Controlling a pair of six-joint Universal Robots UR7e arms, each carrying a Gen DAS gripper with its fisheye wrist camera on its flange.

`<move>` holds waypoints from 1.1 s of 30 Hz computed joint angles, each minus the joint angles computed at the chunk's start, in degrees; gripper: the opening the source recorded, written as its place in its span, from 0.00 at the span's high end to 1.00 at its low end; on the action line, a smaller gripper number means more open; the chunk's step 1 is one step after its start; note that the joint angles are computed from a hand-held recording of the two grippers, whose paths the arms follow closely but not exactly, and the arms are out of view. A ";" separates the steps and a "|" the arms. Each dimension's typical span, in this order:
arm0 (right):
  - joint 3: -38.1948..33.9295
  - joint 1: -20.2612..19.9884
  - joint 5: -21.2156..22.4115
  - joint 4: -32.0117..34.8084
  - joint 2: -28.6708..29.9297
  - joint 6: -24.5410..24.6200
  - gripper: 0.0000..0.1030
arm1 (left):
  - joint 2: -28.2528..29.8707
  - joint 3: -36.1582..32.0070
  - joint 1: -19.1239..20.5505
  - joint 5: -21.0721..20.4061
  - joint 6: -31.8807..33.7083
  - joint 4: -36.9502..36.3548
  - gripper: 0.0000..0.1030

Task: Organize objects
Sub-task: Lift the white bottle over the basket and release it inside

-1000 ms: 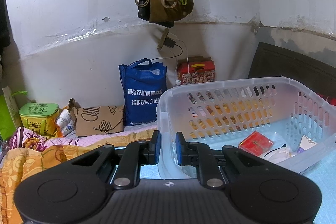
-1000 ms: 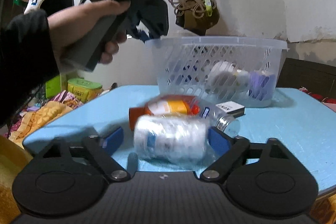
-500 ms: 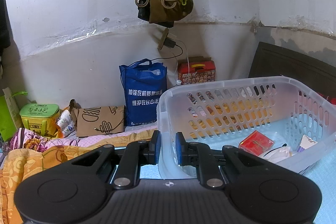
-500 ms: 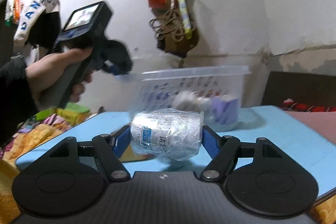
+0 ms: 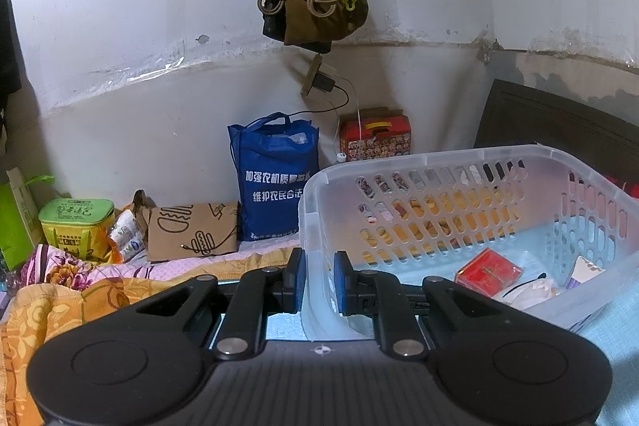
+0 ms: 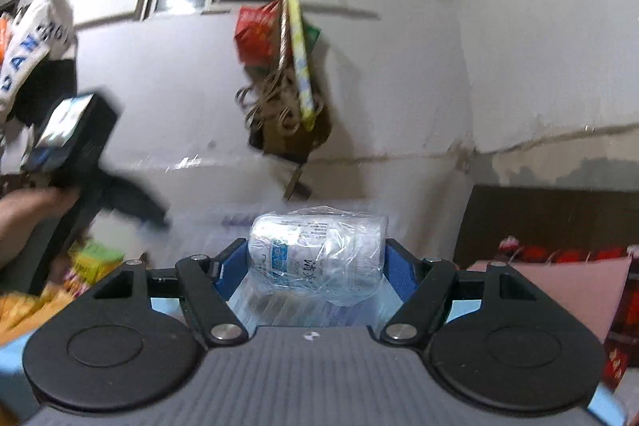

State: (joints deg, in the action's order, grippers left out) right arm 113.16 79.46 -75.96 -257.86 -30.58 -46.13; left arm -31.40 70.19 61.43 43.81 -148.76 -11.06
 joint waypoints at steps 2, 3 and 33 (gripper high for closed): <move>-2.47 1.56 -0.52 3.98 -1.81 -0.12 0.28 | 0.02 -0.11 0.02 -0.01 -0.08 0.10 0.83; -3.80 2.51 -1.01 6.69 -2.71 -0.58 0.28 | 0.03 -0.16 0.04 0.04 -0.07 0.15 0.83; -4.66 1.90 -12.18 35.36 -7.10 0.31 0.00 | -0.08 -0.03 0.42 0.76 0.05 0.01 0.82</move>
